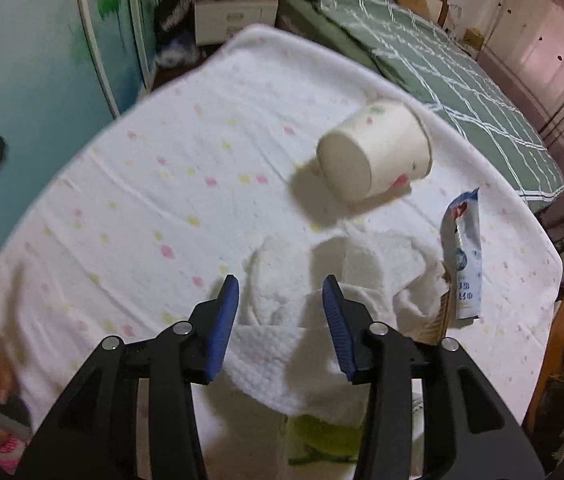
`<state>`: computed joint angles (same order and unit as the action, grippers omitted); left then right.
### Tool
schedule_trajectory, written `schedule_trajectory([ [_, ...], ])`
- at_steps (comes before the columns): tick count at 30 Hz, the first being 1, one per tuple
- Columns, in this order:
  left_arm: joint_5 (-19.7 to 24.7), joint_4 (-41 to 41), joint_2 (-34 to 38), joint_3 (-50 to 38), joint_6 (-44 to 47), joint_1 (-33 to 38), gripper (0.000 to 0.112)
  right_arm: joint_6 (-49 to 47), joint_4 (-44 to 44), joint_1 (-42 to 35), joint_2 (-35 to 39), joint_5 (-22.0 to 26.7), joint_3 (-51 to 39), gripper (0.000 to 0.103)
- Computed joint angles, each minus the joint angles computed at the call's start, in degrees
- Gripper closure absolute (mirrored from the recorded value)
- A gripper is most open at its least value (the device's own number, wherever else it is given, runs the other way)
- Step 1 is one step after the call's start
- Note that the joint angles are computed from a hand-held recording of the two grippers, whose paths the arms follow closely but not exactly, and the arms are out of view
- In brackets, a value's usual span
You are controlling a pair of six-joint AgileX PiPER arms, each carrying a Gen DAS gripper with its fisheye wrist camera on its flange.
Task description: Collect trash
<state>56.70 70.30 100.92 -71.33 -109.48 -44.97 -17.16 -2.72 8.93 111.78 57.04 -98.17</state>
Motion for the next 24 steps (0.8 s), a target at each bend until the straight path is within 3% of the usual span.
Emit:
schedule_trajectory([
  [3, -0.07, -0.39, 0.49, -0.84, 1.19, 0.11, 0.014, -0.43, 0.79, -0.77, 0.05, -0.61, 0.2, 0.096],
  [9, -0.36, -0.91, 0.74, -1.3, 2.81, 0.09, 0.014, -5.34, 10.58, -5.02, -5.45, -1.99, 0.24, 0.098],
  [17, -0.23, -1.32, 1.67, -2.43, 4.6, -0.37, 0.014, -10.46, 23.9, -13.73, -11.66, 1.88, -4.71, 0.098],
  [24, -1.0, -1.66, 2.33, -3.7, 7.96, -1.24, 0.014, -15.9, 32.86, -23.69, -19.42, 2.82, -1.87, 0.098],
])
